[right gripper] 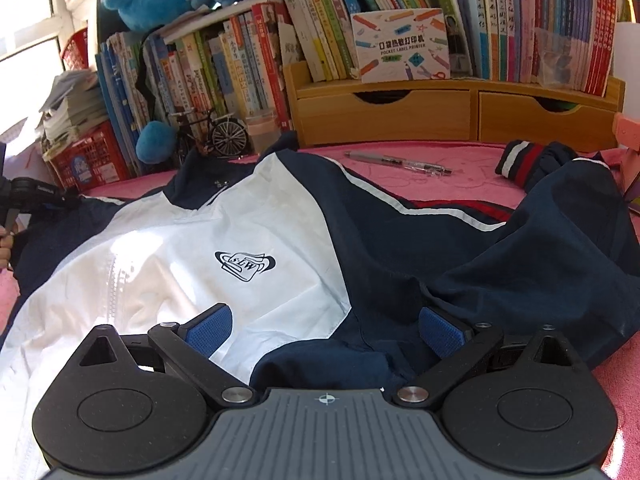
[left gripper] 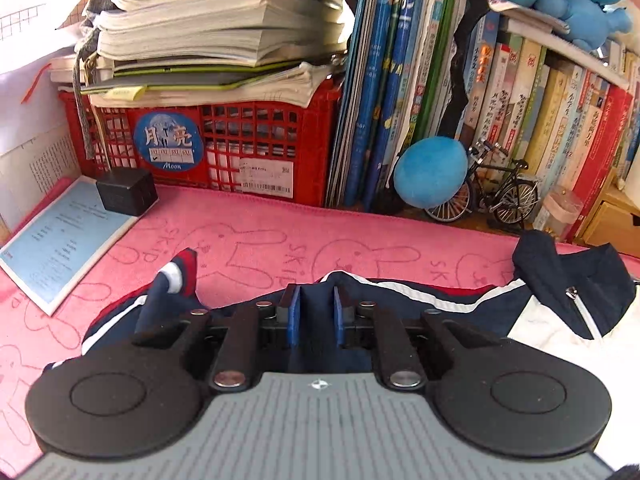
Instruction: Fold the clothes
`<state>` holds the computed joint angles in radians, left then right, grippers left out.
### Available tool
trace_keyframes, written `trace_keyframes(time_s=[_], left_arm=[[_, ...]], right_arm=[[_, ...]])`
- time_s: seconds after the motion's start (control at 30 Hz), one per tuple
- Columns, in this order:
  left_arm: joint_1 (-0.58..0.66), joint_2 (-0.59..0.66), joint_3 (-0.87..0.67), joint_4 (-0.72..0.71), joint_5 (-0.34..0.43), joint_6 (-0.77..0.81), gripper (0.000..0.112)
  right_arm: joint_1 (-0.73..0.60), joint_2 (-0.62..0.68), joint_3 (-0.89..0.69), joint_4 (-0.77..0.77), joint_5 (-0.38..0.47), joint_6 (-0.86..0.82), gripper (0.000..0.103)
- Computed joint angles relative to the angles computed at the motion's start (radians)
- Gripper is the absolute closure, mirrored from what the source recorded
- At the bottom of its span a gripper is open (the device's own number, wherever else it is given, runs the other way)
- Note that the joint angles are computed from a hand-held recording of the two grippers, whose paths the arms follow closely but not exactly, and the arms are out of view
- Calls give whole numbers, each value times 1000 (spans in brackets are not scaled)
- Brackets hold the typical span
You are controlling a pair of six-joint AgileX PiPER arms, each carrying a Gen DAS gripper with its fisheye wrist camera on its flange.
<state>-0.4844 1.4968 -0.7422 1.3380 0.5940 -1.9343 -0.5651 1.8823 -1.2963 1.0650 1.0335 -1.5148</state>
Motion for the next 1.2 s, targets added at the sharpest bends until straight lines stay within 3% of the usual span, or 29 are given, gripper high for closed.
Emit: trace_keyframes(time_s=[0.13, 0.17, 0.3, 0.37, 0.43, 0.5, 0.57, 0.67, 0.73, 0.83, 0.93, 1.0, 1.13, 1.2], left_arm=[[-145, -89, 52, 105, 53, -53, 94], [-172, -99, 61, 127, 37, -79, 94], [-213, -105, 75, 195, -164, -140, 91], [-239, -39, 45, 173, -254, -105, 91], [-249, 42, 6, 165, -306, -69, 90], [-250, 132, -45, 112, -299, 6, 90], [-226, 193, -72, 168, -279, -44, 90], [-202, 264, -142, 139, -162, -19, 90], [-184, 302, -180, 104, -82, 29, 89], [-145, 310, -173, 150, -61, -19, 84], [-126, 306, -137, 251, -58, -127, 71], [-116, 306, -135, 248, -59, -134, 45], [-105, 317, -156, 210, -60, -97, 41], [-103, 316, -146, 220, -36, -67, 34]], right_arm=[[60, -12, -43, 34, -11, -22, 11], [78, -28, -24, 53, -9, -63, 13], [185, -79, 66, 44, 47, -172, 20], [272, -107, 135, 31, -16, -231, 25], [357, -117, 180, 31, -131, -248, 26], [415, -70, 146, -2, -181, -155, 27], [437, -16, 105, 10, -203, -96, 26], [468, 25, 84, 75, -296, -134, 13], [452, 36, 55, 46, -252, -96, 18], [377, 49, 11, -7, -107, -44, 26], [289, 82, -46, -29, -36, -55, 24], [258, 118, -107, -43, -26, -45, 18], [251, 131, -182, -104, 10, 113, 16], [221, 109, -164, -76, 85, 63, 17]])
